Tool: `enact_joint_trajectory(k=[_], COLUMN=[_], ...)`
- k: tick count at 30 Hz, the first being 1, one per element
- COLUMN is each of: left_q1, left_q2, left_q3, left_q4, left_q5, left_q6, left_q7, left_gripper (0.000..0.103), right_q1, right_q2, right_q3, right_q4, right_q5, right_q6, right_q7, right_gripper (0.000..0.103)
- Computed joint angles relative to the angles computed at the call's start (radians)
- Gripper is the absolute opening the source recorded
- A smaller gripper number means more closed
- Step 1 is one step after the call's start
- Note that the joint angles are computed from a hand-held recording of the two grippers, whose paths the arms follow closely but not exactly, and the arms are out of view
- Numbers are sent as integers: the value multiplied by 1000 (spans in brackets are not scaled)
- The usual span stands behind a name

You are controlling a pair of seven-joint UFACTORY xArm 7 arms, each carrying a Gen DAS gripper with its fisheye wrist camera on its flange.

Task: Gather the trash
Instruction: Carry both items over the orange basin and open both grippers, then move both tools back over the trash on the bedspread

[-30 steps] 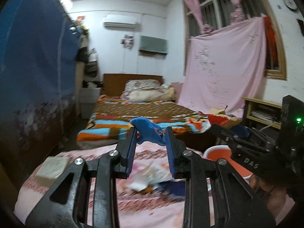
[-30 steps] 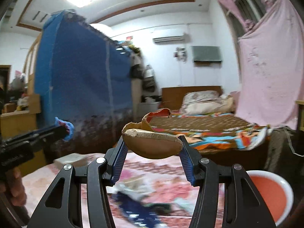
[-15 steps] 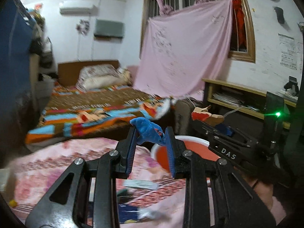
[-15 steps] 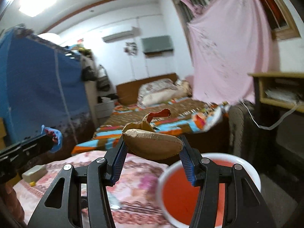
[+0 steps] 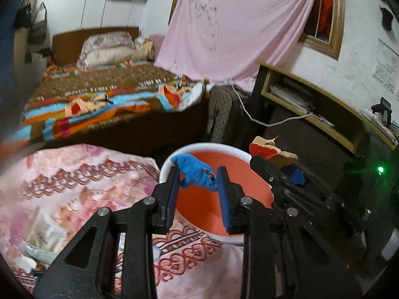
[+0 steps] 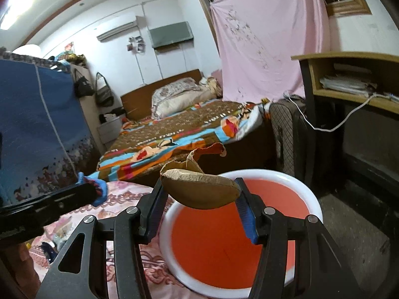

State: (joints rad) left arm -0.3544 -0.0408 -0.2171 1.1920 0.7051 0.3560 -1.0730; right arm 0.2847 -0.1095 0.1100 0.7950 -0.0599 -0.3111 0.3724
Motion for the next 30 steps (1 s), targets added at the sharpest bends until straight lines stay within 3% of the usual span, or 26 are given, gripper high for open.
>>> enact_joint_trajectory(k=[7, 9, 13, 18, 23, 27, 30], left_q1=[-30, -38, -53, -59, -9, 62, 116], left_q2=[89, 104, 108, 66, -28, -126, -209], left_q3=[26, 34, 51, 64, 34, -22, -69], left_q4=[86, 100, 103, 64, -21, -97, -160], left_q5=[-157, -205, -230, -98, 102, 260, 337], left_q6=[26, 31, 21, 18, 27, 59, 92], left_q7=[105, 127, 118, -6, -227, -402, -491], left_gripper=[15, 21, 35, 44, 58, 69, 76], right_q1=[49, 84, 73, 5, -68, -54, -26], right_q2=[20, 30, 27, 25, 4, -6, -10], right_q3=[-93, -153, -164, -88, 41, 62, 48], right_q4=[17, 32, 28, 22, -10, -27, -38], right_q5=[-115, -202, -255, -177, 28, 95, 72], right_q6=[32, 41, 44, 20, -55, -117, -173], right_q7=[136, 227, 299, 236, 48, -34, -35], right_gripper=[57, 59, 64, 72, 79, 86, 99])
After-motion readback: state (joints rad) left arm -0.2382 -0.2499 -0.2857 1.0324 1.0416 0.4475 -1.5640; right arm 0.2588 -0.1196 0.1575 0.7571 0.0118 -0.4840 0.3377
